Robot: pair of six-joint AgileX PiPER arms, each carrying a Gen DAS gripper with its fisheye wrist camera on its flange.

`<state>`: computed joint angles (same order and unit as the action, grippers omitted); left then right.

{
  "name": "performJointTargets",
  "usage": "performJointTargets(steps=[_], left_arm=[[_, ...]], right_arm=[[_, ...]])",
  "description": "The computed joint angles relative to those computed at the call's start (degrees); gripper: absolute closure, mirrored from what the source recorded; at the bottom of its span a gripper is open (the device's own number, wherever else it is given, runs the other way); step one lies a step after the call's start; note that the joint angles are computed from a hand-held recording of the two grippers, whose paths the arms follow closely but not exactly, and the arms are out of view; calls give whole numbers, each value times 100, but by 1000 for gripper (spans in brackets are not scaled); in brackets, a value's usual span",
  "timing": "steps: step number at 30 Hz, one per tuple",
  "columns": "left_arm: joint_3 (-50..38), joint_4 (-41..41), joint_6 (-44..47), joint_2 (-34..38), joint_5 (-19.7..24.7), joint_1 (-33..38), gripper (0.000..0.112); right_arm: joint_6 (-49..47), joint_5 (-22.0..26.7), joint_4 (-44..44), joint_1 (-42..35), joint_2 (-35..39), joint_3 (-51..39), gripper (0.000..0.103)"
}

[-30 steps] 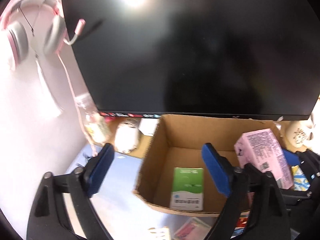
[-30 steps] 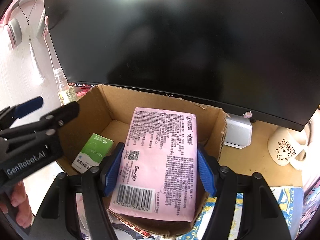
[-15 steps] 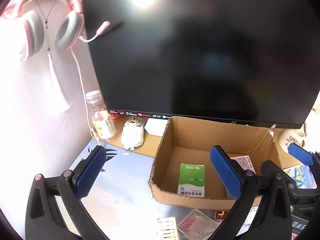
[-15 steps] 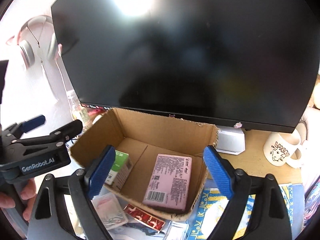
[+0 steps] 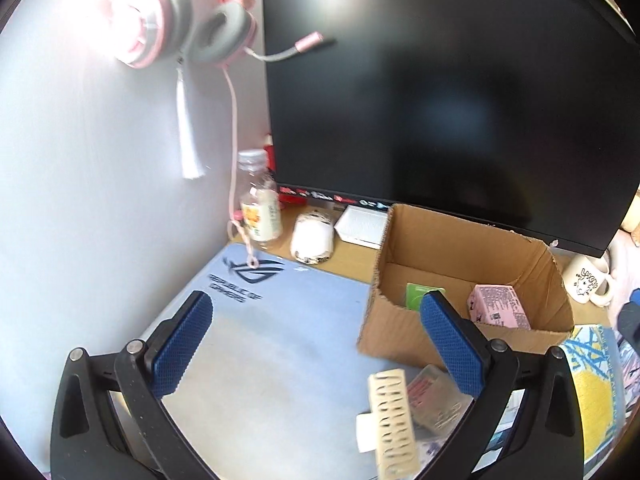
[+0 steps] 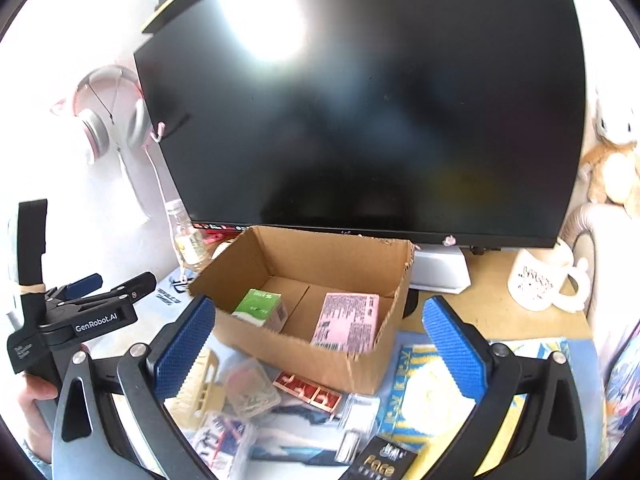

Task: Organize objects
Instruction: 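Open both tools to drop the green box and pink pack into the cardboard box, then grasp the cream slotted holder with the left tool while the right tool grasps the white floss box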

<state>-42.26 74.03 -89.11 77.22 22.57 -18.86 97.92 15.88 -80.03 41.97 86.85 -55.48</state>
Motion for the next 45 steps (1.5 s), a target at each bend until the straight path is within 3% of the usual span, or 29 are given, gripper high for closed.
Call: performJointTargets(steps=[4, 6, 13, 23, 26, 30, 34, 45], left_arm=[[405, 43, -77, -506, -181, 125, 9], [550, -246, 251, -697, -306, 214, 9], [832, -466, 498, -1052, -396, 306, 9], [1305, 807, -1039, -742, -562, 181, 9], [1382, 1253, -1540, -506, -568, 145, 9], [1292, 1230, -1498, -280, -758, 199, 9], [1227, 1385, -1623, -86, -540, -55, 9], [1000, 1012, -1203, 374, -662, -311, 9]], right_arm=[[784, -207, -519, 49, -322, 371, 0], [606, -305, -304, 61, -394, 430, 0], [603, 56, -316, 567, -364, 568, 0], [963, 462, -473, 1116, 363, 576, 0], [528, 570, -14, 1246, 621, 462, 0], [117, 544, 348, 1312, 881, 312, 0], [-301, 525, 754, 1346, 1110, 146, 0], [-1200, 417, 1667, 1315, 1553, -175, 0]])
